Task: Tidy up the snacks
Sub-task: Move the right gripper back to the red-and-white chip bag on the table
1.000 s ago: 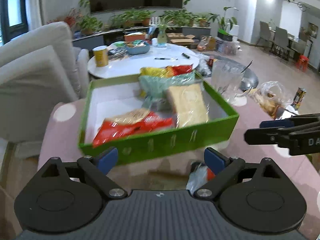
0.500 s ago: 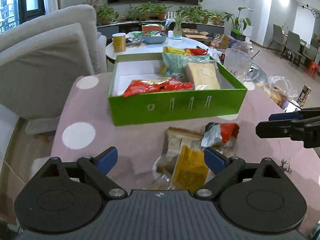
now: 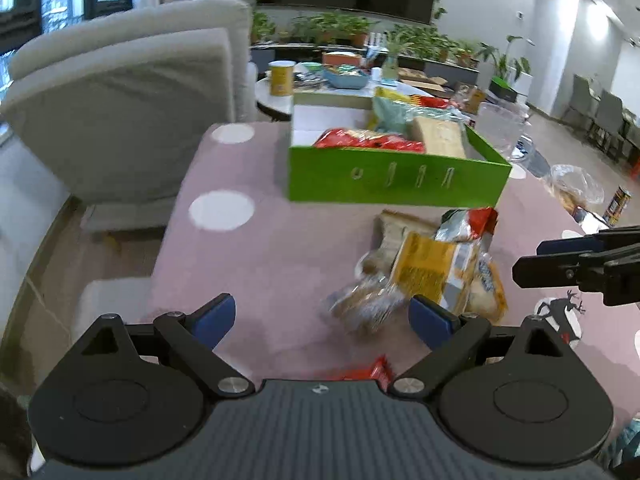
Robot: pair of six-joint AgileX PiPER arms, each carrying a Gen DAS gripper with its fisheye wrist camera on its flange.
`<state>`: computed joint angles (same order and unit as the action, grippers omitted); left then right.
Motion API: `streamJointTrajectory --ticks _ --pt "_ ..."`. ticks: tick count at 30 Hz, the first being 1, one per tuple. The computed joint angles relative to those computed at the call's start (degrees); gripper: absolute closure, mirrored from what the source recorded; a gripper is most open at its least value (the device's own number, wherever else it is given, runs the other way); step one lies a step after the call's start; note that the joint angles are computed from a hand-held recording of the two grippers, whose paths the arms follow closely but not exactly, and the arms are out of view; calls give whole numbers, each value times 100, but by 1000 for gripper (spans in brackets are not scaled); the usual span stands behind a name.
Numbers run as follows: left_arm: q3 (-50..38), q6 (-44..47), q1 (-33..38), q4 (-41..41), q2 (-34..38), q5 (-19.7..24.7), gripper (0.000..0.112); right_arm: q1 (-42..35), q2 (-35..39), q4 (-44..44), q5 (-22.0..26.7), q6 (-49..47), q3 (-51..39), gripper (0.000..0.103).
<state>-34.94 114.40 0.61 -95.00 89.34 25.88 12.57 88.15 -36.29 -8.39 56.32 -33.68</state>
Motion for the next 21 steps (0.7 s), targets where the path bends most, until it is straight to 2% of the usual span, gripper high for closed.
streamJointTrajectory --ticks 2,6,10,13,16,21 --pt "139 173 212 -47 -58 48 19 133 45 -250 46 274 -59 41" --pt "353 353 606 -74 -146 152 19 470 140 -106 131 204 -154 41" --pt "525 429 1125 173 -139 533 19 702 356 -974 157 1077 -368 41" --pt "667 479 1564 333 -160 1001 20 807 528 -1906 158 2035 -545 41" --pt "677 347 1856 770 -131 1362 25 861 691 -2928 77 3087 -709 41" --pt "634 323 1961 1199 59 1583 39 864 952 -4450 -245 4701 -941 41"
